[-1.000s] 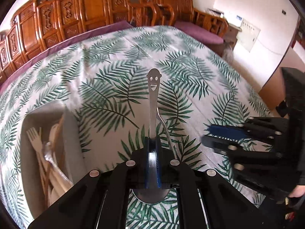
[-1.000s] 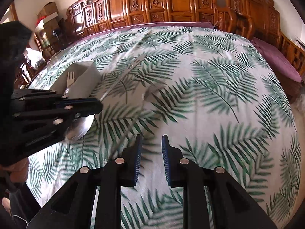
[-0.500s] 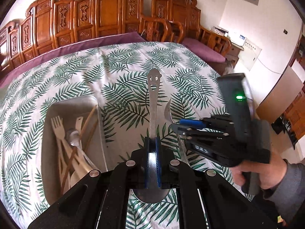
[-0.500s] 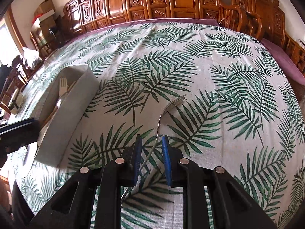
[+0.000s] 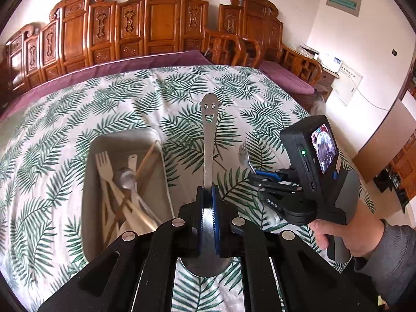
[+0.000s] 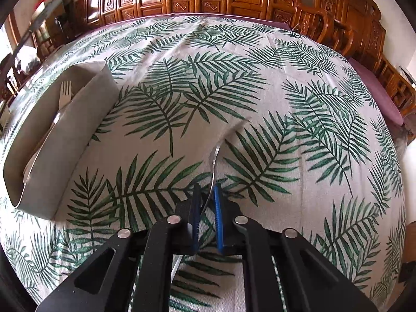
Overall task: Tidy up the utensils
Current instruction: 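Carry the metal spoon over the tray with left tool while right tool lifts the fork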
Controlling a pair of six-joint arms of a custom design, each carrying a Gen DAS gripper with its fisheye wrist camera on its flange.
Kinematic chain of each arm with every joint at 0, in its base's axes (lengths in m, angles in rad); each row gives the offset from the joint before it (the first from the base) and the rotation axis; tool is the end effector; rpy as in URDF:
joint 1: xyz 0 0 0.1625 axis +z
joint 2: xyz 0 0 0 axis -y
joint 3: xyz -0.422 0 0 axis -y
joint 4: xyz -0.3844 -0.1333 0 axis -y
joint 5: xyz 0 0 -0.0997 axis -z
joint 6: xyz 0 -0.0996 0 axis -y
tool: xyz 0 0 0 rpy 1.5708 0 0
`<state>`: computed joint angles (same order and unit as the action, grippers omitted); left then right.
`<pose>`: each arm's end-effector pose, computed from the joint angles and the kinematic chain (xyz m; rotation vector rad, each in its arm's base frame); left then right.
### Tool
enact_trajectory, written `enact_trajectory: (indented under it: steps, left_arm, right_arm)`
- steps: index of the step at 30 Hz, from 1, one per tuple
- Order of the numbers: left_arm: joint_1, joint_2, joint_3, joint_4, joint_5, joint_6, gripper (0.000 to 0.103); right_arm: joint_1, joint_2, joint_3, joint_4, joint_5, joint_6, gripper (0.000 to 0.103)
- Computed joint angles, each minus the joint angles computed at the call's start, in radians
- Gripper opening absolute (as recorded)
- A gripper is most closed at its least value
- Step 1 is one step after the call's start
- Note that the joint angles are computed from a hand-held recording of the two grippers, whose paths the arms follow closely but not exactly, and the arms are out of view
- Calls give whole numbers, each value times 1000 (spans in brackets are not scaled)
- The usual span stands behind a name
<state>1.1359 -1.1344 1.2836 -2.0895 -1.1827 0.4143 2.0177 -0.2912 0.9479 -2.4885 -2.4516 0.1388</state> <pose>-0.1334 -0.6931 0.4378 1.0273 2.5142 -0.5127 0.4059 -0.7163 0.0135 0.2124 -2.2949 0.6020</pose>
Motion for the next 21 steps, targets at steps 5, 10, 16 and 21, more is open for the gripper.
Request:
enact_trajectory:
  steps: [5, 10, 16, 21]
  left_arm:
    - [-10, -37, 22, -5, 24, -11, 5]
    - [-15, -55, 23, -5, 40, -23, 5]
    - [-19, -63, 21, -16, 60, -30, 5]
    - [-4, -39, -13, -15, 73, -39, 5]
  right_arm:
    - [17, -43, 72, -16, 2, 25, 3]
    - [50, -81, 123, -71, 5, 15, 3]
    - [91, -91, 115, -113, 2, -34, 3]
    - [114, -85, 92, -130, 16, -68, 3]
